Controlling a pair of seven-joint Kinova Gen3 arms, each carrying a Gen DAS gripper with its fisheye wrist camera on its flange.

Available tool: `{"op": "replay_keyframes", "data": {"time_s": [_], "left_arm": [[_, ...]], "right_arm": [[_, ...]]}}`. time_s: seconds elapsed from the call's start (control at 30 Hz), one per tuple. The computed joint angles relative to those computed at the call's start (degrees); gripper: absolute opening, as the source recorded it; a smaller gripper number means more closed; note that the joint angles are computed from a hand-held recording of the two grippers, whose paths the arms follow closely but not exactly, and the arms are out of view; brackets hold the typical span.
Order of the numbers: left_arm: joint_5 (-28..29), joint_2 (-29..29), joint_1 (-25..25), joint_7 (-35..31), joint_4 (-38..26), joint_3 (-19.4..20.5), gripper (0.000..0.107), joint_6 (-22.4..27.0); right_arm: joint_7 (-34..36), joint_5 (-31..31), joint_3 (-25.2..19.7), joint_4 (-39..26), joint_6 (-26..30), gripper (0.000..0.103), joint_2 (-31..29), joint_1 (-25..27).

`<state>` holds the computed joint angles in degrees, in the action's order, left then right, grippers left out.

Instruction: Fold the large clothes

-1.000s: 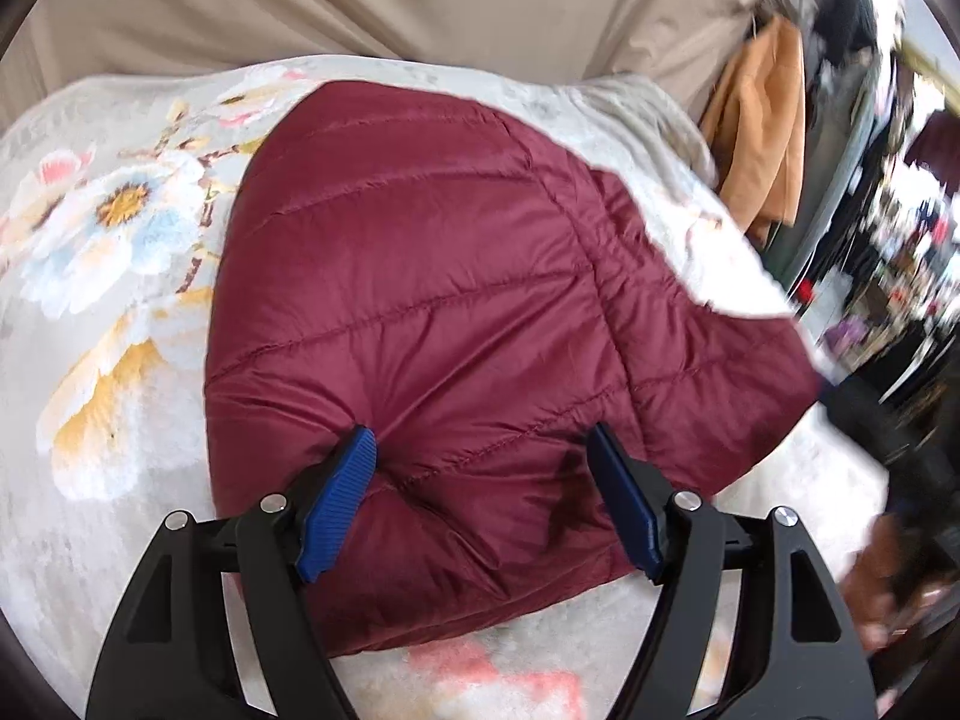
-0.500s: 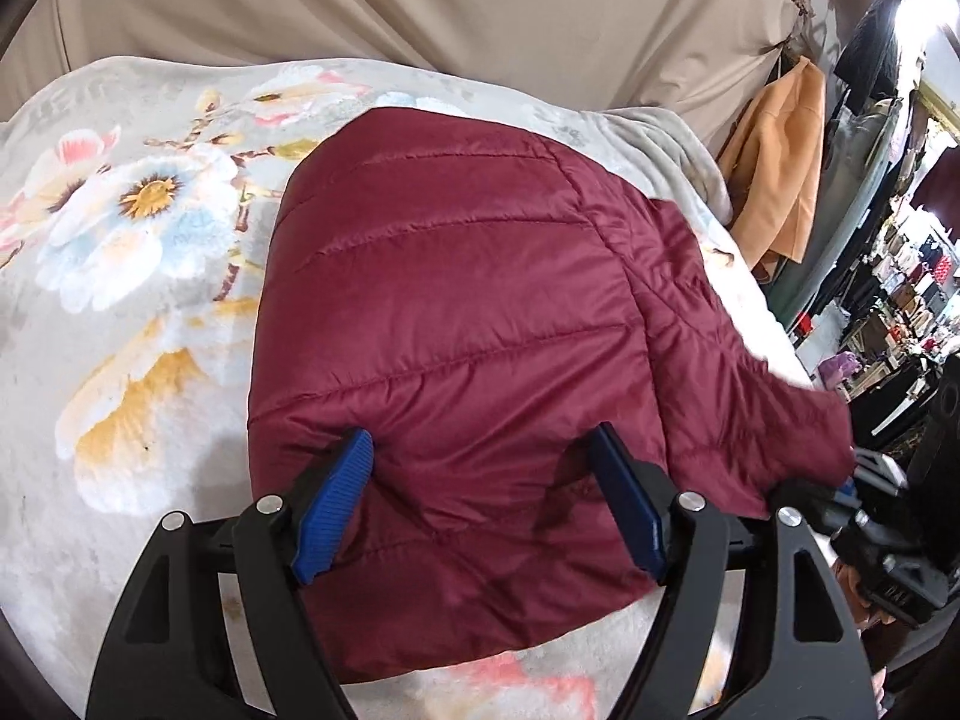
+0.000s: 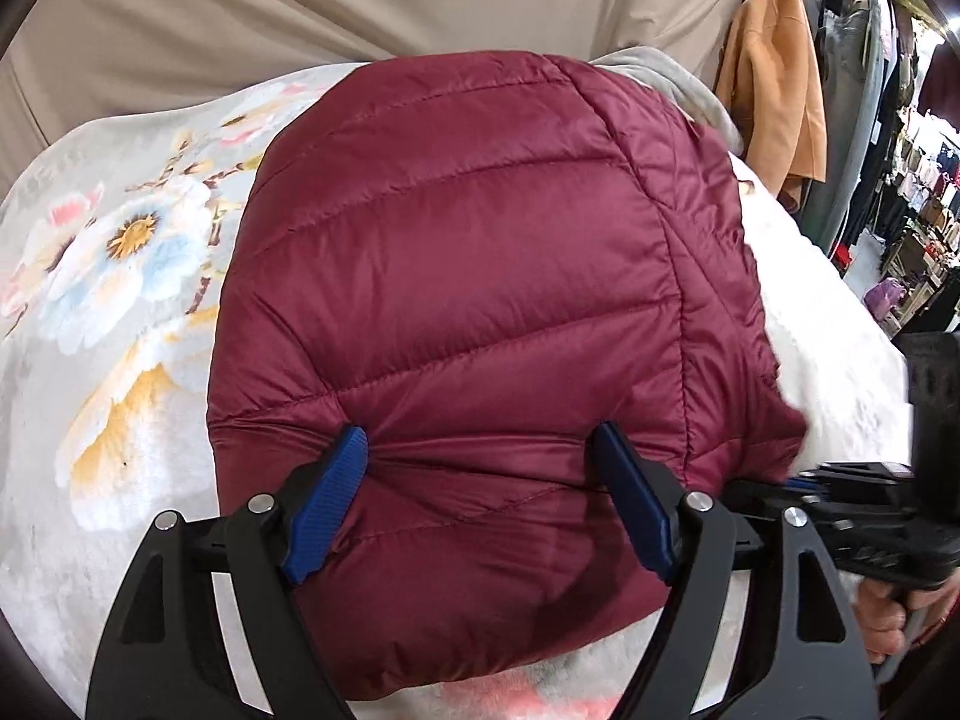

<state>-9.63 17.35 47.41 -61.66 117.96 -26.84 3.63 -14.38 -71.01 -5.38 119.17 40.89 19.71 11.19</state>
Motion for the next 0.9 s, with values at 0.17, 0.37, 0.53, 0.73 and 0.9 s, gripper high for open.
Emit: {"op": "replay_keyframes", "data": {"time_s": [0.17,0.37,0.53,0.73,0.9], "left_arm": [[-1.02,0.32,3.65,1.58,-0.47,-3.49,0.078,0.88],[-3.48,1.04,7.51,4.63,-1.05,-6.96,0.08,1.95],[-5.86,0.88,7.35,7.19,-1.06,-6.61,0.08,2.28],[-7.94,2.26,9.89,9.12,-1.09,-8.79,0.084,1.45],[-4.97,-3.16,3.02,5.29,0.97,-2.82,0.082,-0.17]], "right_arm": [[1.61,-6.69,4.07,6.73,-0.67,0.013,-11.6,0.63],[-0.68,-6.05,5.7,7.64,-9.99,0.009,-22.8,-10.89],[-12.22,5.04,9.63,4.67,-21.43,0.003,-17.19,-24.16],[-16.86,5.28,10.36,-1.0,-16.03,0.0,-3.9,-20.78],[-22.58,10.28,10.9,-3.89,-10.58,0.0,-3.86,-18.53]]}}
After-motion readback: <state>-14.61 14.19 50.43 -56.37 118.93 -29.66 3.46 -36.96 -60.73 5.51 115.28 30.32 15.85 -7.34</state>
